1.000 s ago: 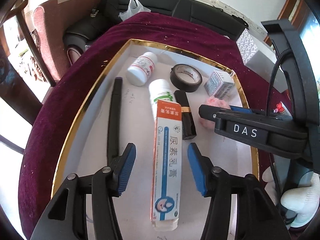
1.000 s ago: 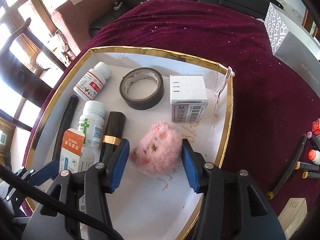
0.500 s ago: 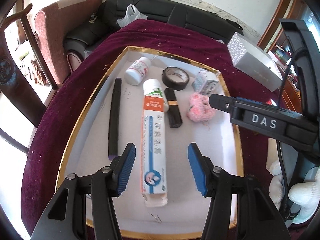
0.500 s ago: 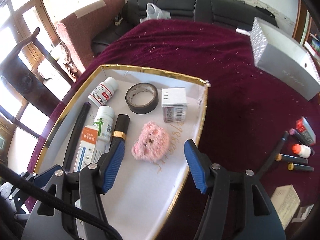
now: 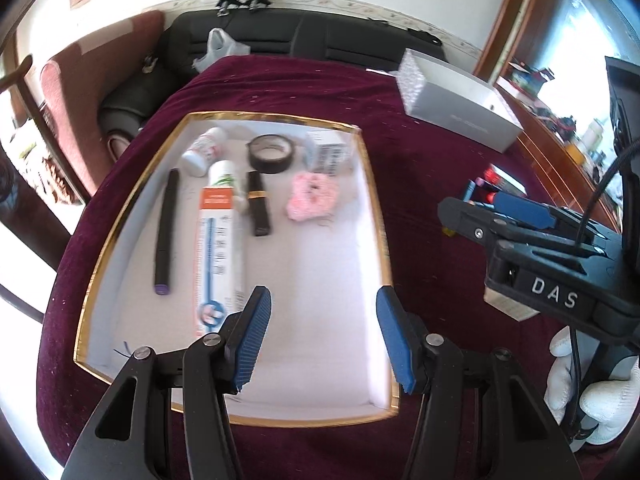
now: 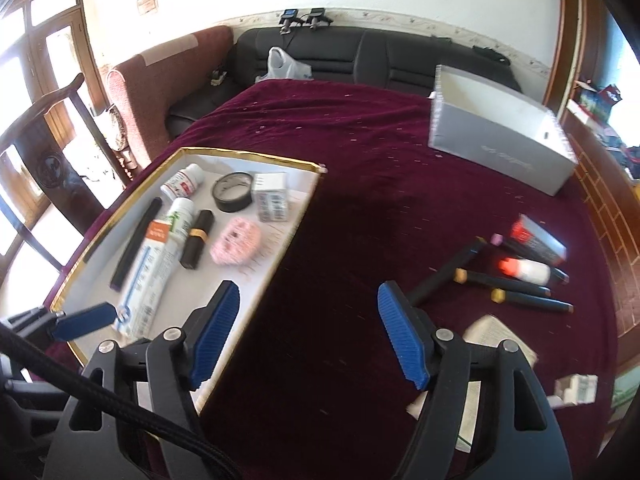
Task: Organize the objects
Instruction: 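Move both open grippers back over the remaining bedspread items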
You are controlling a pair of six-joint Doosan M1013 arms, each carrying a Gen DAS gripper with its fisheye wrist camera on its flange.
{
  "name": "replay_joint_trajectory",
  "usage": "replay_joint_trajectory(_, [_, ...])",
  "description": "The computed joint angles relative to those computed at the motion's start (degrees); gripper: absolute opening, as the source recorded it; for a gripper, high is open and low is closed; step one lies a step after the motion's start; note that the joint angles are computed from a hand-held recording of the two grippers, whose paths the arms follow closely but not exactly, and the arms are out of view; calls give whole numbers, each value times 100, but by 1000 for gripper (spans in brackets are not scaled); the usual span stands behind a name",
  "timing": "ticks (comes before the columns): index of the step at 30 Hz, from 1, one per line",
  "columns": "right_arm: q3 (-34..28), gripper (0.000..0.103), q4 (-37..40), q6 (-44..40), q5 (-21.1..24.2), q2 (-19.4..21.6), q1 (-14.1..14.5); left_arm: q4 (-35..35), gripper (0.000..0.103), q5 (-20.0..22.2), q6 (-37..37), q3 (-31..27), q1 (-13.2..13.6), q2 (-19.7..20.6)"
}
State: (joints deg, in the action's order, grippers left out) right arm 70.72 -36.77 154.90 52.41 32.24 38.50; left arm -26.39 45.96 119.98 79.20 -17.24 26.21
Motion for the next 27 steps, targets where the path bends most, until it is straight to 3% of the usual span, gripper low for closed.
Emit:
replay_joint_trajectory(12, [1181,78,-775,1052,159,-732,33,263,49,-27,200,282,-512,-238])
replay_joint_trajectory(23, [2287,78,-1022,2080,37,-1472,-219,688,49,99,123,313,-984,-220])
replay_joint_trajectory(27, [2856,79,-1124,2843,-50,-1909,-383,787,49,171,51,275,-1075,-165])
